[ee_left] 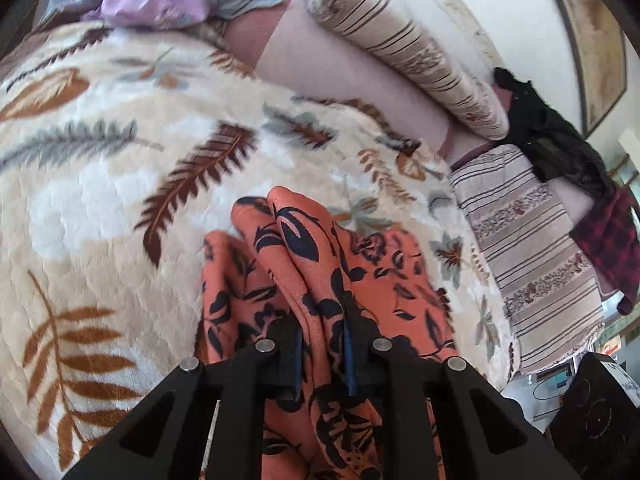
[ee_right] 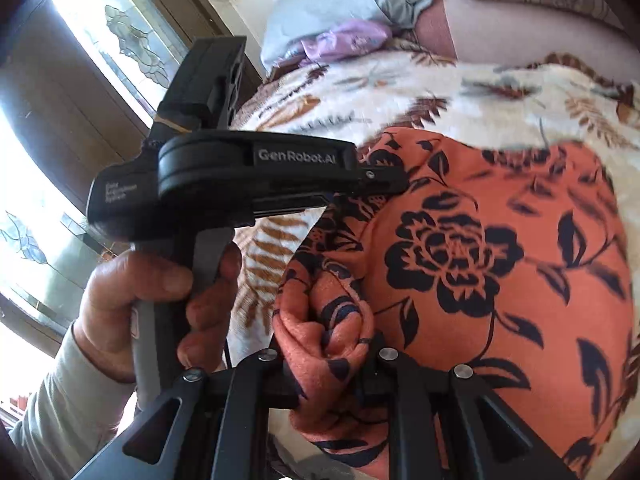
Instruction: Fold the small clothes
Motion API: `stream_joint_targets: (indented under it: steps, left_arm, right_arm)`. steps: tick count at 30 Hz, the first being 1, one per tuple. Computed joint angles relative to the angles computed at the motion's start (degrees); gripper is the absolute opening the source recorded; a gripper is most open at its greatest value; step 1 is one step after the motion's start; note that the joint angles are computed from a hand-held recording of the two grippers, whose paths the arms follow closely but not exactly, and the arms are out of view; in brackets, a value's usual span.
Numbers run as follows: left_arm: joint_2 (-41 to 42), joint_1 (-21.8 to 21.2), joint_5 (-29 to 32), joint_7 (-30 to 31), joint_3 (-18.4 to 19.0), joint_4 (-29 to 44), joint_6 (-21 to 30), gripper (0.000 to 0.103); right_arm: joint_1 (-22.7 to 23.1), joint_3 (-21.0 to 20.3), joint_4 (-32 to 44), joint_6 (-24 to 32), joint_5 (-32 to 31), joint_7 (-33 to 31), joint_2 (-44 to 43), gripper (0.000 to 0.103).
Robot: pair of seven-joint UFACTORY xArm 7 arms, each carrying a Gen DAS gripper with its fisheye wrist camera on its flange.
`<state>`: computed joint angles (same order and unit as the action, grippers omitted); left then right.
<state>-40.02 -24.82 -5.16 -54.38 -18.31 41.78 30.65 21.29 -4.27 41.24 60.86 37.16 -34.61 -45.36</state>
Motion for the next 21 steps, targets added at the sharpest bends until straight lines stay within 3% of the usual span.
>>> stream_joint_targets:
  steps: [2,5,6,8,9,10,12,17,21]
  left_arm:
    - [-1.8,0.9,0.5,-0.4,-0.6,-0.8,-1.1,0.017]
    - [-1.4,-1.6,-1.3,-1.6,3.1,-4.5,2.4,0.023]
    - [-1.1,-2.9,-4.0,-1.7,4.5,-7.5,2.3,0.025]
    - [-5.7,-2.8,-11.6,0.3,4.2,-13.2,-3.0,0.026]
    - [-7.0,-3.4,-11.9,-1.1,5.0,-14.0,-3.5,0.03]
    - [-7.5,-3.4,-9.7,-3.5,5.5,-13.5,-1.5,0.05]
    - [-7.4,-2.4,-8.3,-3.5,5.0,-11.4,2.1,0.051]
    - [-11.3,1.2,-3.7,-8.8,-1.0,-6.2,12.8,0.052]
    - [-15.8,-0.3,-3.0,-12.3,-5.5,-4.2,14.1,0.053]
  right_arm:
    - [0.4,0.4,0.3,0.1,0.4,0.0,-1.5,0.018]
    - [0.7,2.4,0.0,1.0,-1.2,2.0,0.6,0.022]
    - [0.6,2.9,0.0,2.4,-2.0,3.1,3.1,0.026]
    - [1.0,2.0,-1.7,2.4,0.2,3.1,5.4,0.029]
    - [1.1,0.9,-2.9,1.7,2.4,2.2,4.0,0.033]
    - [1.2,-0.3,-3.0,2.8,3.9,1.9,3.5,0.039]
    - [1.6,-2.6,-2.6,5.9,6.9,0.9,3.4,0.066]
    - [-1.9,-3.3,-2.9,10.3,6.1,0.8,-1.2,0.071]
    - [-7.1,-8.8,-4.8,14.5,4.7,0.8,-5.8,0.071]
